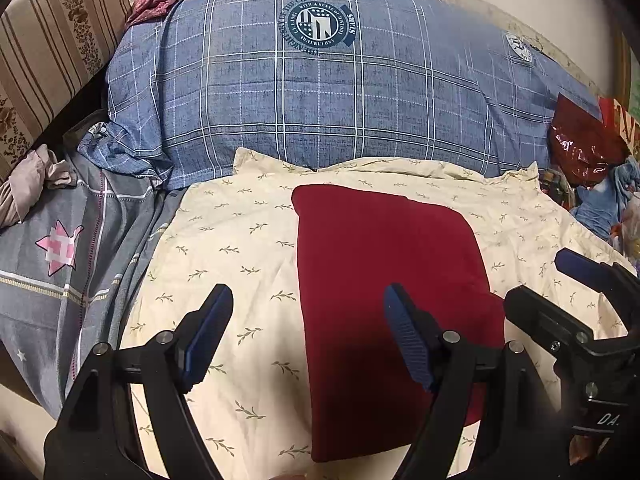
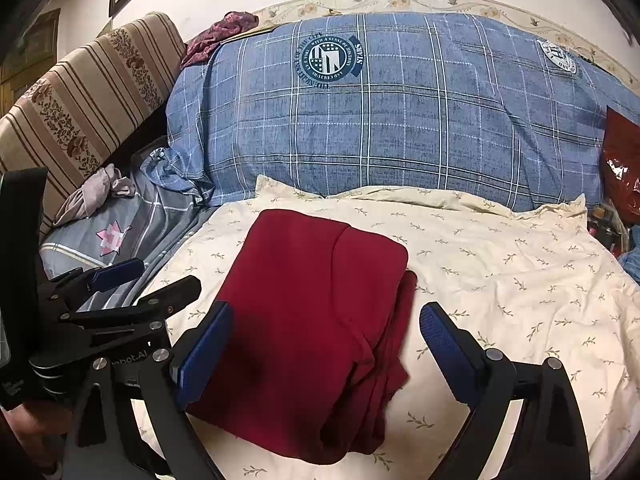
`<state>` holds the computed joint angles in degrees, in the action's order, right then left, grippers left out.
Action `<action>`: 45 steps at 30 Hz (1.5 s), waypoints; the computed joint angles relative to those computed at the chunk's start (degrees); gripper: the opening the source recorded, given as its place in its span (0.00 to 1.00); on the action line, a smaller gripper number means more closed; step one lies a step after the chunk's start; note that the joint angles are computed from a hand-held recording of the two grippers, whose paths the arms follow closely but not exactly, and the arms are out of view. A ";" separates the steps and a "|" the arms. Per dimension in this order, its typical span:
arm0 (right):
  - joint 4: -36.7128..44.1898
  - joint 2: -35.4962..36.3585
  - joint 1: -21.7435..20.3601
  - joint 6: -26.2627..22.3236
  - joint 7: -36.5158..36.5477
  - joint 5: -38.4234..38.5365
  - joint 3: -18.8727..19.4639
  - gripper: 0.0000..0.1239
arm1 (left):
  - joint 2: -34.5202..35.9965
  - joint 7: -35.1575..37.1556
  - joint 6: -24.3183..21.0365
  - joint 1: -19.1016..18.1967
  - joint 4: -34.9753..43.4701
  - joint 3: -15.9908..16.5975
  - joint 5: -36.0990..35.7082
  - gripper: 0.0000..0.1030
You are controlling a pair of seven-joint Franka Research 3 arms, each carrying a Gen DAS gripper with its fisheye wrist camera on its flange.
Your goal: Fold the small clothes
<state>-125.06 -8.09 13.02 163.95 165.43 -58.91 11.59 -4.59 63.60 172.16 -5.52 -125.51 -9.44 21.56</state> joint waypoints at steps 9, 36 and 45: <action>0.15 0.82 0.33 0.27 -2.28 2.11 -0.54 0.77 | 0.49 -0.04 -0.22 -0.05 0.25 0.10 0.10 0.76; 0.85 2.40 1.55 0.01 -5.00 5.31 -1.55 0.77 | 1.92 0.89 -0.74 -0.13 0.94 0.22 -0.05 0.76; 1.24 3.00 2.17 -0.30 -5.98 6.46 -1.88 0.77 | 2.35 1.14 -0.97 -0.08 1.21 0.25 0.21 0.76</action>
